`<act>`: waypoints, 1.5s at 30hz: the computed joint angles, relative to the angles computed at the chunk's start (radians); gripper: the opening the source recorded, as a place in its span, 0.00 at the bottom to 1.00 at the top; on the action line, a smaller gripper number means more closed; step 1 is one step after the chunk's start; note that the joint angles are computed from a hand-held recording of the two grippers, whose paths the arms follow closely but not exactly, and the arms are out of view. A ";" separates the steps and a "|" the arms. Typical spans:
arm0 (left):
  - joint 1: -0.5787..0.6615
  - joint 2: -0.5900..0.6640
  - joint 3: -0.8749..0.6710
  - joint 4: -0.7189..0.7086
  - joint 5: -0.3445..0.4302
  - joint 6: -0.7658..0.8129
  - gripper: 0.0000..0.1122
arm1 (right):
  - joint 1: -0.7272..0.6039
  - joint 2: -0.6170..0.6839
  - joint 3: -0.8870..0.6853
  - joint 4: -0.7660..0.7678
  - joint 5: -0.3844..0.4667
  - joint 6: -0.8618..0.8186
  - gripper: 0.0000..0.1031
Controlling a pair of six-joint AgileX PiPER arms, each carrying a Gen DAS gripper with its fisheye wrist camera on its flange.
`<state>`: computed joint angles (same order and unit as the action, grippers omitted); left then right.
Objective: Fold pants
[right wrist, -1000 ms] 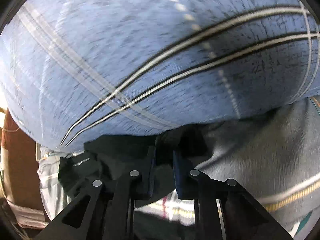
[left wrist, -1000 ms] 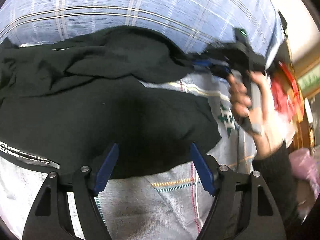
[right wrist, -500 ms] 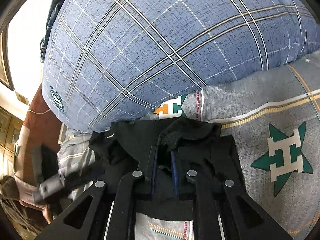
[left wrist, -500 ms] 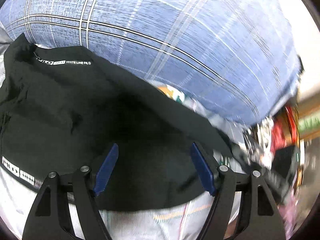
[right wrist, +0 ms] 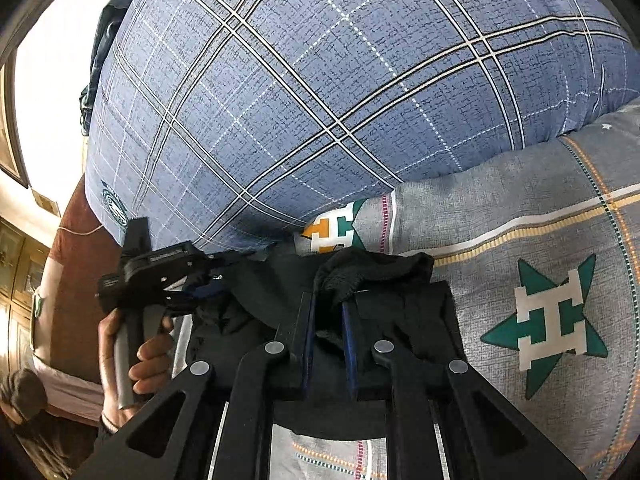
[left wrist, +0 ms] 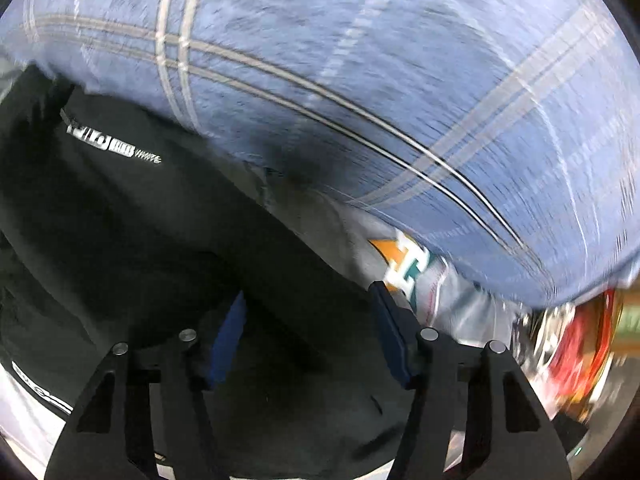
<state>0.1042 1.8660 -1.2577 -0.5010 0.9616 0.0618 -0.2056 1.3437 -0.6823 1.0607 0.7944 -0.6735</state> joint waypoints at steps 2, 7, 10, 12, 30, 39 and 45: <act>0.011 0.031 -0.031 0.020 0.002 -0.069 0.46 | -0.002 0.004 -0.007 -0.002 0.003 0.004 0.12; 0.009 0.099 -0.122 0.060 0.031 -0.154 0.03 | -0.002 0.029 -0.016 0.002 0.024 -0.021 0.12; 0.028 0.014 -0.074 0.028 0.002 -0.113 0.02 | -0.015 0.035 -0.018 0.018 0.031 -0.043 0.12; 0.055 -0.086 -0.008 -0.023 -0.021 -0.042 0.02 | -0.042 0.040 -0.016 0.052 0.059 -0.085 0.12; 0.565 -0.490 0.826 -0.368 -0.026 0.683 0.02 | -0.038 -0.040 0.130 -0.248 0.088 -0.007 0.12; 0.398 -0.587 0.817 -0.280 -0.096 0.536 0.03 | 0.093 -0.089 0.115 -0.429 -0.014 0.167 0.19; 0.378 -0.609 0.845 -0.262 -0.133 0.531 0.03 | 0.086 -0.212 0.126 -0.425 -0.066 0.201 0.65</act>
